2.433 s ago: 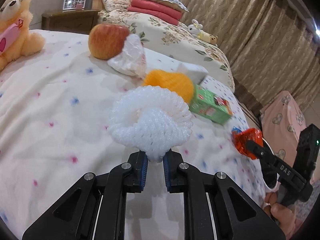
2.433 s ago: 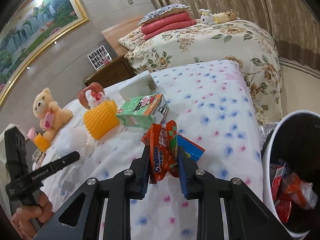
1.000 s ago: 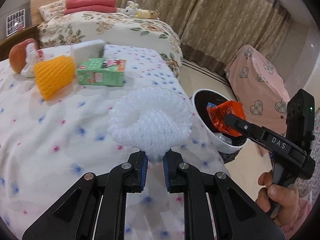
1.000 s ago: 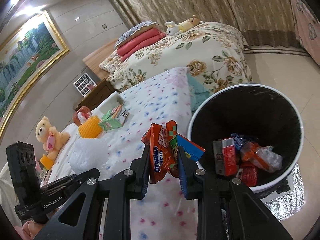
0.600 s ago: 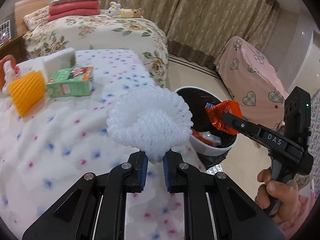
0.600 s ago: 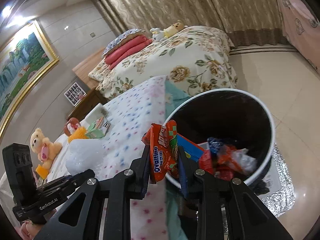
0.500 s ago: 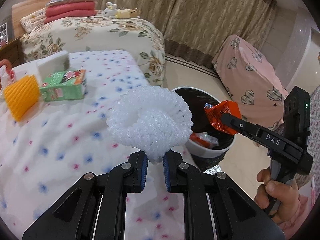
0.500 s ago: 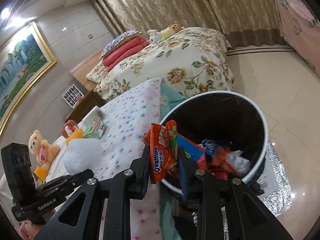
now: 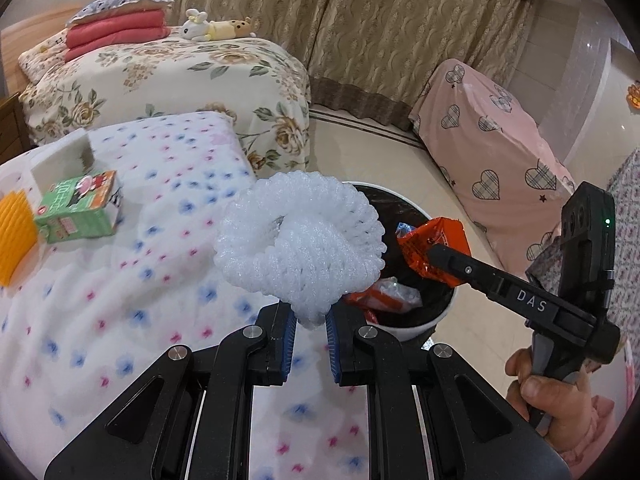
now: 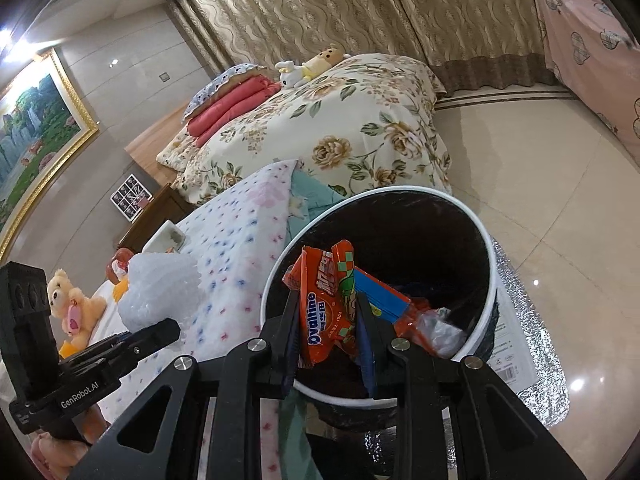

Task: Collect trash
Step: 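Carry the white foam net and red packet over the bin, then open both tools to drop the foam net and packet into the bin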

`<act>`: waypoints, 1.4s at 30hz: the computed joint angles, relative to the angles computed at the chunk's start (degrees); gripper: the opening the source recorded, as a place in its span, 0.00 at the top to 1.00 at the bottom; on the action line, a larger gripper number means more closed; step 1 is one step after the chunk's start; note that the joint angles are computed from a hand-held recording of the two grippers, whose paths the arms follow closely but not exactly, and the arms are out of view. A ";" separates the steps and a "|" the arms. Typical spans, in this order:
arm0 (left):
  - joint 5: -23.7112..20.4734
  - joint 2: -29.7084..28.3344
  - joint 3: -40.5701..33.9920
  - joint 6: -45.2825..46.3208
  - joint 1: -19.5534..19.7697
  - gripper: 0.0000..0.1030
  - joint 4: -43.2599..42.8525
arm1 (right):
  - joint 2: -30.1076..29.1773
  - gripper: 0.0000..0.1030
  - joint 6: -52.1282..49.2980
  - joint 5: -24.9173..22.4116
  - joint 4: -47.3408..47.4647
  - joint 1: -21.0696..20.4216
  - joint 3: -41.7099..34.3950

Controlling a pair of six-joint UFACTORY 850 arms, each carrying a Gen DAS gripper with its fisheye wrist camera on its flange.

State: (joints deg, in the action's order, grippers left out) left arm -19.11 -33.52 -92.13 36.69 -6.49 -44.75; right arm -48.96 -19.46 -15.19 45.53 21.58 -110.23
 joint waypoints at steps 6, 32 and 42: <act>-1.43 -2.06 -2.88 -2.38 -0.73 0.88 2.58 | -0.99 0.75 0.83 -0.53 -0.96 -0.51 -1.52; -7.90 -10.51 -15.08 -13.47 -2.55 0.75 12.74 | -5.20 0.69 10.23 -5.09 -9.37 -2.11 -8.09; -5.37 -7.93 -11.02 -13.04 -1.81 0.48 10.70 | -4.48 0.30 11.54 -3.85 -9.14 -2.15 -7.08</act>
